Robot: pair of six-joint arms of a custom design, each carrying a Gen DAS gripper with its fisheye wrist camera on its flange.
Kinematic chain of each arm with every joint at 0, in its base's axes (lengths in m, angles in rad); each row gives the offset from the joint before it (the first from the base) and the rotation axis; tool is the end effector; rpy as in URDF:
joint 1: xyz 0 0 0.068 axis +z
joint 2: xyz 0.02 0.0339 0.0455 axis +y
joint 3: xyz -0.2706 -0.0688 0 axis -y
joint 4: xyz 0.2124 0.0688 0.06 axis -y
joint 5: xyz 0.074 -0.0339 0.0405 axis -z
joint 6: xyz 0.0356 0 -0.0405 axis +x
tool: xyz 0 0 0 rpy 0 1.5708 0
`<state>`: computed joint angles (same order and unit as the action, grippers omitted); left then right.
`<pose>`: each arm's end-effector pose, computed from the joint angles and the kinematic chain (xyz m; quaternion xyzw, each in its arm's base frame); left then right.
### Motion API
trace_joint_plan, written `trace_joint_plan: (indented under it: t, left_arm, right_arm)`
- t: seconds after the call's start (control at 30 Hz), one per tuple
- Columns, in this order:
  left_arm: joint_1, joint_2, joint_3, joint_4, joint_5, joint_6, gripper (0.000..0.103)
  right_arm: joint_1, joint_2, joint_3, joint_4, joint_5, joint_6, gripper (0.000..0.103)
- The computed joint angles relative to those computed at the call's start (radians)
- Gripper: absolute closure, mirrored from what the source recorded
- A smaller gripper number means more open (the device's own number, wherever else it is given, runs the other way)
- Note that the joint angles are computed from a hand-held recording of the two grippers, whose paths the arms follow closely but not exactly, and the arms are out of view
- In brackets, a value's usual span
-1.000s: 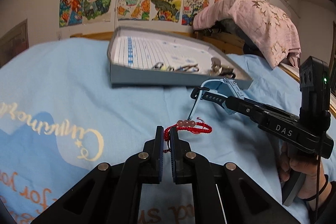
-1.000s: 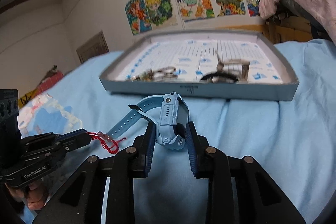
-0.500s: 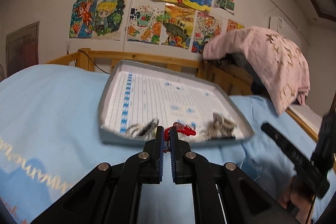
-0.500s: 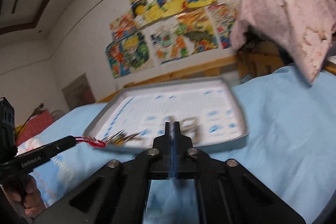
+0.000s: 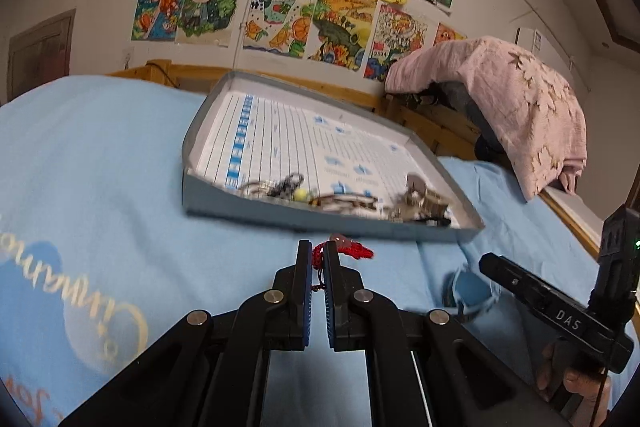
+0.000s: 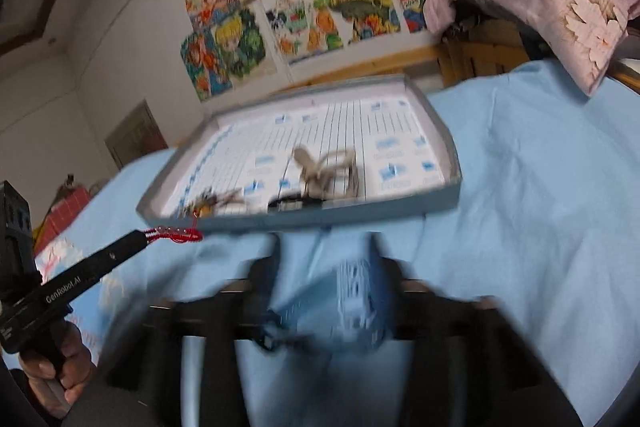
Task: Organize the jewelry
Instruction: 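Carry both items over the grey tray and open both tools to release them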
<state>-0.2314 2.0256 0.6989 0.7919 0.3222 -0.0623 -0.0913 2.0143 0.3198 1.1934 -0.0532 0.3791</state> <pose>0.3295 -0.0892 0.1101 0.1516 0.8478 -0.2094 0.4631 0.2646 -0.0223 0.0871 0.1872 0.8395 0.0957 0.5010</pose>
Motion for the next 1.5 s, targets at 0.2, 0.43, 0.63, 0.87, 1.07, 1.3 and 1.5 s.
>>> trace_joint_plan:
  t: [0.2,0.43,0.63,0.87,1.07,1.3,1.5]
  left_arm:
    - [-0.011,0.0,-0.01,-0.039,-0.007,0.022,0.098]
    - [-0.026,0.019,-0.01,-0.028,-0.007,0.038,0.098]
    - [-0.029,0.028,0.0,-0.039,-0.001,0.039,0.098]
    - [-0.03,-0.005,0.003,-0.052,0.011,0.025,0.098]
    - [-0.04,-0.049,0.075,-0.098,0.037,-0.032,0.098]
    - [-0.079,0.011,0.247,-0.151,-0.066,-0.041,0.098]
    - [-0.08,0.103,0.369,-0.223,-0.117,-0.038,0.097]
  right_arm:
    - [0.011,-0.023,-0.028,-0.063,-0.011,-0.001,0.056]
    - [0.006,0.06,0.006,-0.064,-0.025,0.014,0.056]
    - [0.016,0.104,0.025,-0.052,-0.006,0.027,0.08]
    - [0.008,0.089,-0.004,0.015,-0.039,0.04,0.085]
    - [-0.053,0.052,-0.02,0.122,-0.076,0.091,0.085]
    - [-0.094,0.02,0.192,-0.085,-0.026,0.097,0.085]
    - [-0.094,0.101,0.376,-0.264,0.011,0.1,0.085]
